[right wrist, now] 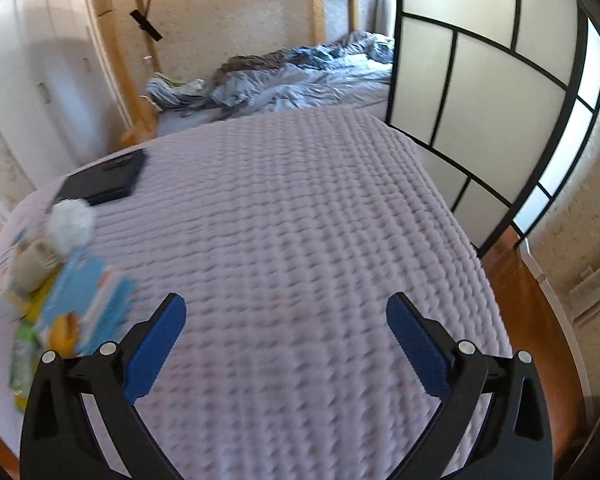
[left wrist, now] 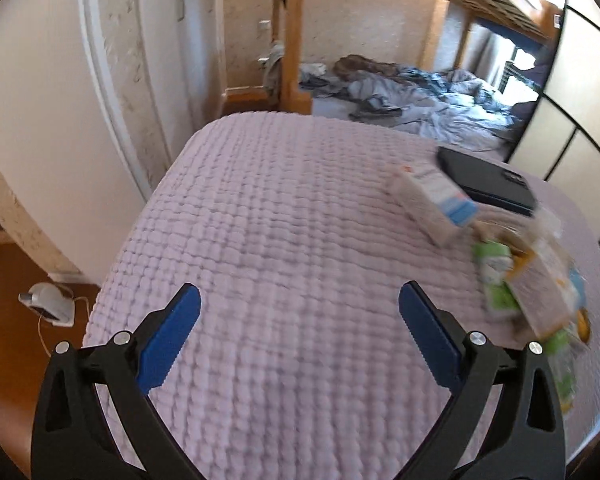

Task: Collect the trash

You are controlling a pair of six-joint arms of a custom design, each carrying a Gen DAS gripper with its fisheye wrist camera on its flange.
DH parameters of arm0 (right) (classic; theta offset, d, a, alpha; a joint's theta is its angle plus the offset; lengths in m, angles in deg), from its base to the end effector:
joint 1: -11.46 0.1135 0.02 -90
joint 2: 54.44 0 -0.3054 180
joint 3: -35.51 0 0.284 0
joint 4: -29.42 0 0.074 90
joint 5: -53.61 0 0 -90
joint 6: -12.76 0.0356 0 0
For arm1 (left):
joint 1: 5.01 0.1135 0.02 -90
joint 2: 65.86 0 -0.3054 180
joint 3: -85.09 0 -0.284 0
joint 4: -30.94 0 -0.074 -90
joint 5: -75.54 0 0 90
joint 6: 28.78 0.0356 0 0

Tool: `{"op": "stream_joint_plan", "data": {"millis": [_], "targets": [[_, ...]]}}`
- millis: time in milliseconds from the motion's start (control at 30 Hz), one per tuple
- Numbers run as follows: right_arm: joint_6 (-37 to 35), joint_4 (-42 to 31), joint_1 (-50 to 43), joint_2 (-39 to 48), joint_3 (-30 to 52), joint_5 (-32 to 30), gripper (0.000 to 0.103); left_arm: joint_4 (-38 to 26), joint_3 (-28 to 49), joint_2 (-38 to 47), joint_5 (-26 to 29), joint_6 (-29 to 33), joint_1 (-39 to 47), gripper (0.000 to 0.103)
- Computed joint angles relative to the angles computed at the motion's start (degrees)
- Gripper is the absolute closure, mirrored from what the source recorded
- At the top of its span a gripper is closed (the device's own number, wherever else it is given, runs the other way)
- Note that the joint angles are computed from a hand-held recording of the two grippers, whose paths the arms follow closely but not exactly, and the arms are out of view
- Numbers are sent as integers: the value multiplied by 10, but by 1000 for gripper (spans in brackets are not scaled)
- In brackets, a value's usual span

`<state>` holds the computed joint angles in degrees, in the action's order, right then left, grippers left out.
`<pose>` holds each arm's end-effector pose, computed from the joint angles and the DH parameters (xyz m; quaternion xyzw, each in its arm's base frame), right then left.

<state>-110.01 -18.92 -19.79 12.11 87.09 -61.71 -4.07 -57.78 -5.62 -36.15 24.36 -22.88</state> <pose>0.1964 -0.1014 0.2254 -0.0632 0.9486 0.0615 0.3040 0.1812 -0.0446 0.1762 -0.2068 0.9229 0.0367 0.3227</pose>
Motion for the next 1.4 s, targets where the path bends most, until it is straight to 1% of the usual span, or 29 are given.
{"op": "stream_joint_plan", "data": {"millis": [167,200,367,433,633,867,1400], "targets": [[7,42,10,40,1,17,4,31,-2,33,-2,21,25,3],[7,48,12,44,0,20,4,41,0,43,6,27,37,3],[3,66,25,28,-22,38,4,60,-3,67,19,31,57,3],[6,68,31,21,-27,47,4,59,-3,73,28,38,68,3],[17,71,41,13,-33,60,4,51,9,92,16,39,63,1],[19,71,32,8,-35,61,4,53,16,103,15,32,61,1],[18,70,31,8,-35,60,4,51,16,103,14,30,58,1]]}}
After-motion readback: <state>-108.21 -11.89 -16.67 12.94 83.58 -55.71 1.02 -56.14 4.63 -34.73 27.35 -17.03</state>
